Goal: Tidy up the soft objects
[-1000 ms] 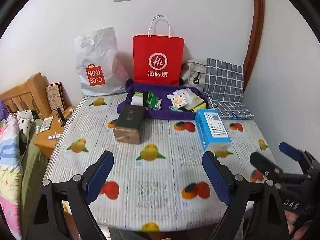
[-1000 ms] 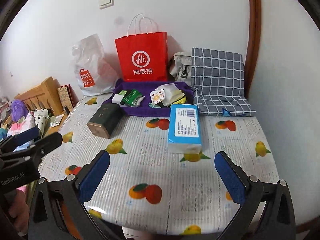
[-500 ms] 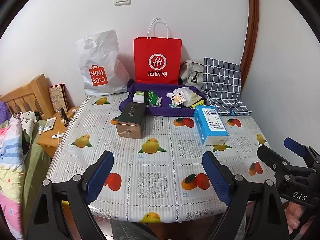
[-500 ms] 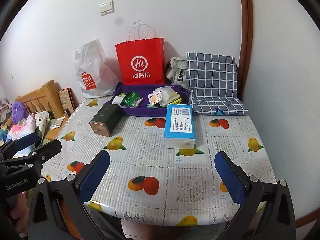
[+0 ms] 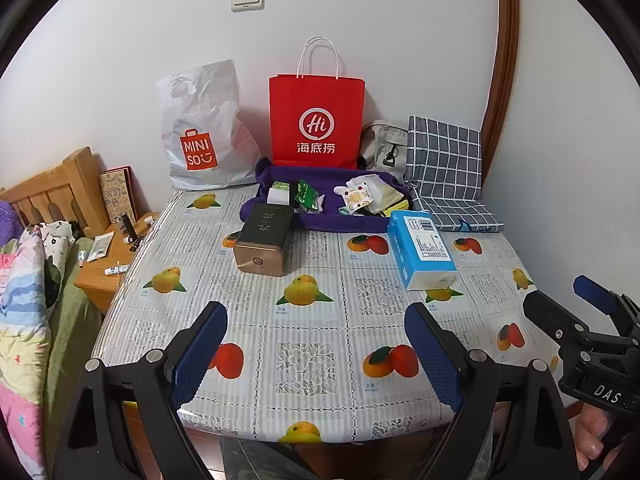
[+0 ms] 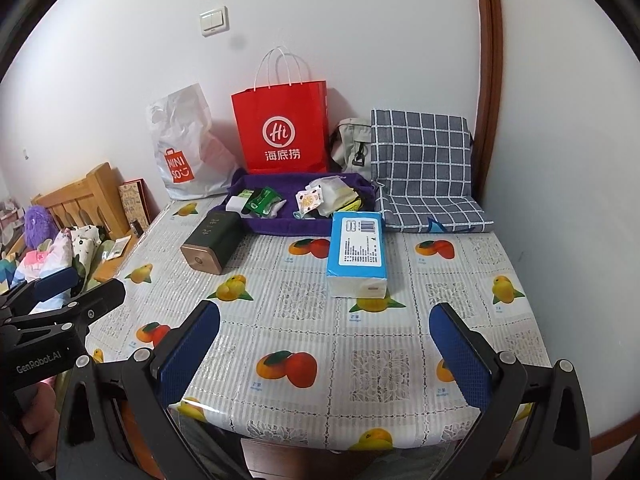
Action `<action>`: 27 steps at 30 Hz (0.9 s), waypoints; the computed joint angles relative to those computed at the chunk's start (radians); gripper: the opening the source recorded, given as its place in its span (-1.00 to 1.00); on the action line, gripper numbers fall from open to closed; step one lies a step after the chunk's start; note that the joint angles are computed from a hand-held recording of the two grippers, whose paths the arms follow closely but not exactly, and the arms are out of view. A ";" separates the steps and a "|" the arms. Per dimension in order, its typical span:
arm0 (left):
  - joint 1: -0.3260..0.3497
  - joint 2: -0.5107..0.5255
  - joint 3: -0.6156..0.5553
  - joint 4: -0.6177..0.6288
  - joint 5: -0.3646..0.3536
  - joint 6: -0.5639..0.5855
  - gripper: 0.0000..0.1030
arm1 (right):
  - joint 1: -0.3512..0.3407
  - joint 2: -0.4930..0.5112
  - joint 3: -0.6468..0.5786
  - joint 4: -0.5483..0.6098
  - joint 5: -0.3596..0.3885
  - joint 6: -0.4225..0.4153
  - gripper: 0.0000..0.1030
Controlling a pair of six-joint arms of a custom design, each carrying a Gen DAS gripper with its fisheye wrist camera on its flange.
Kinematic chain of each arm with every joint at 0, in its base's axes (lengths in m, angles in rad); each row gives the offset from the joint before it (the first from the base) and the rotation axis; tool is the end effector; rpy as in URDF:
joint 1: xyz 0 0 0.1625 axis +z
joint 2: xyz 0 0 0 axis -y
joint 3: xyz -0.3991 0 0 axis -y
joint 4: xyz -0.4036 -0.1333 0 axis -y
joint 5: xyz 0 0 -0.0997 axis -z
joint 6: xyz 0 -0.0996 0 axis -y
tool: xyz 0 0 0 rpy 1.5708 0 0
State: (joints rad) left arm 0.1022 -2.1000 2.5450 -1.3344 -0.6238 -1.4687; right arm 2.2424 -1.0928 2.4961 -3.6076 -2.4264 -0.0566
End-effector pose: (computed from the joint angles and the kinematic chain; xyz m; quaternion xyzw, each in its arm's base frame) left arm -0.1807 -0.2338 0.2253 0.1523 0.8388 -0.3972 0.3397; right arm 0.2756 -0.2534 0.1253 0.1871 -0.8540 0.3894 0.2900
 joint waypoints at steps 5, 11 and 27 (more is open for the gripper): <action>-0.002 -0.002 -0.001 0.002 -0.002 0.003 0.74 | 0.003 -0.010 0.004 0.001 0.000 -0.001 1.00; -0.007 0.001 -0.002 0.008 -0.004 -0.006 0.74 | 0.011 -0.016 0.006 0.002 -0.004 -0.004 1.00; -0.011 0.006 -0.004 0.004 -0.007 -0.008 0.74 | 0.009 -0.019 0.008 0.000 -0.001 -0.009 1.00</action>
